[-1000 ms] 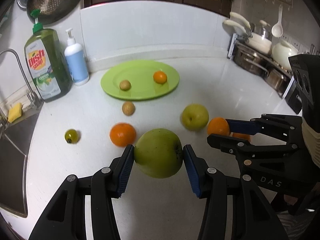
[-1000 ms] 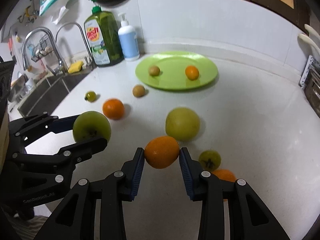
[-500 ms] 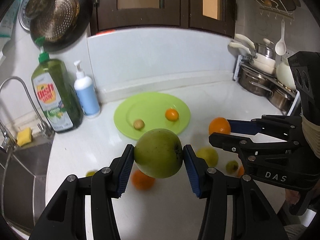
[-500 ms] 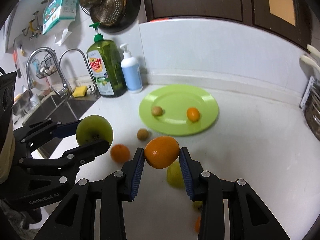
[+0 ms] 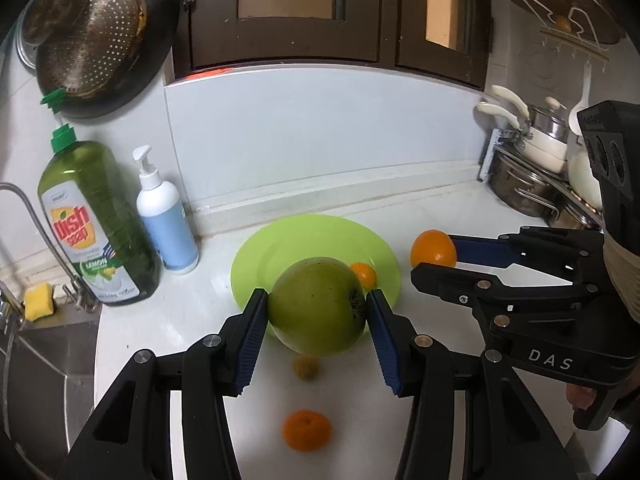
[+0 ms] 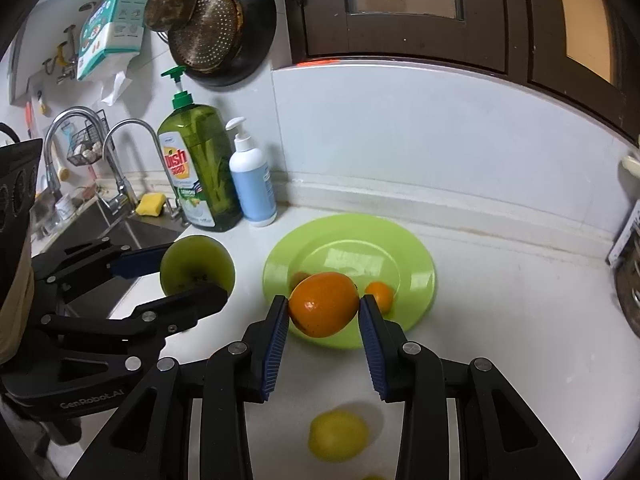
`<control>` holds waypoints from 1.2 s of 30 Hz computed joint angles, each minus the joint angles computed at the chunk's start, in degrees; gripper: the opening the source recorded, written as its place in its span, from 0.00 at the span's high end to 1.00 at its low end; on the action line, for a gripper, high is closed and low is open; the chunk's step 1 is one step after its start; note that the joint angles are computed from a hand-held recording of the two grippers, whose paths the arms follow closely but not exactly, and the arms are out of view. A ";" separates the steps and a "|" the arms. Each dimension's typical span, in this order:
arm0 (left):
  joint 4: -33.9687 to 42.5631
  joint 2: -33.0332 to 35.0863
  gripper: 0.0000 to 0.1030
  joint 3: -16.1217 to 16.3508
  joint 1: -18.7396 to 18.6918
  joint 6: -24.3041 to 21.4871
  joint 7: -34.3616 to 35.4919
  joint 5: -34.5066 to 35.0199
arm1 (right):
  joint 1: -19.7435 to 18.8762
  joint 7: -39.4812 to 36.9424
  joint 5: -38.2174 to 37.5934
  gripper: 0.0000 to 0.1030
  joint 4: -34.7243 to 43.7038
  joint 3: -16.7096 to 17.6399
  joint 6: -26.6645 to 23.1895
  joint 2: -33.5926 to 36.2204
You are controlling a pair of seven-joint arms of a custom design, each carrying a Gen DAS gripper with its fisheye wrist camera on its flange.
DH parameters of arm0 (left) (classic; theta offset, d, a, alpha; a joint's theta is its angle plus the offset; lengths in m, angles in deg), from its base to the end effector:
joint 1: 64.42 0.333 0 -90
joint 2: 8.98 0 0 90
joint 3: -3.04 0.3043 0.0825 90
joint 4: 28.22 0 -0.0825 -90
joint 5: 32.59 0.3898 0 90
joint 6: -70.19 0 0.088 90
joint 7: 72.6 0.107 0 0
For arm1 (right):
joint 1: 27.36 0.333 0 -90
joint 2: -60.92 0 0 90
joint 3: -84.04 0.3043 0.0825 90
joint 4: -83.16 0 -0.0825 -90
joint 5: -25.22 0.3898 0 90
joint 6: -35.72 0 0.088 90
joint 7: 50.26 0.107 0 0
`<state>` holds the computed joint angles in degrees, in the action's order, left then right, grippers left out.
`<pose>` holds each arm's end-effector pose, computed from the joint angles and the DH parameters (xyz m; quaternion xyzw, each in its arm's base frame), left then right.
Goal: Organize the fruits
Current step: 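Carry apple and orange onto the green plate and open both tools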
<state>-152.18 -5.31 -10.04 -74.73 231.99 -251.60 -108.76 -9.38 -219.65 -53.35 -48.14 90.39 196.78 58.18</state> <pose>0.5433 -0.1807 0.3896 -0.3353 0.8392 -0.3995 0.1536 0.4647 0.2625 0.3887 -0.6030 0.6750 -0.2853 0.3153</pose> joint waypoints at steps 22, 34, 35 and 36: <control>22.26 21.31 0.52 -0.57 -1.49 -0.17 -29.55 33.49 | -3.80 -18.16 14.08 0.64 9.88 -6.13 7.69 12.83; 37.30 34.19 0.52 3.29 -4.43 -8.76 -48.91 52.74 | -5.53 -38.88 37.35 0.64 15.16 -5.56 8.23 22.26; 38.46 35.04 0.52 3.54 -4.59 -9.46 -50.01 53.80 | -5.44 -40.01 38.43 0.64 15.46 -5.60 8.04 22.65; 39.42 35.76 0.52 3.84 -4.85 -10.16 -51.02 54.97 | -5.43 -41.14 39.53 0.64 15.85 -5.56 7.75 23.09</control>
<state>-112.76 30.45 -6.19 -79.58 221.82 -302.62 -53.79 -14.81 -260.80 -13.83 -32.30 84.83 204.52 81.27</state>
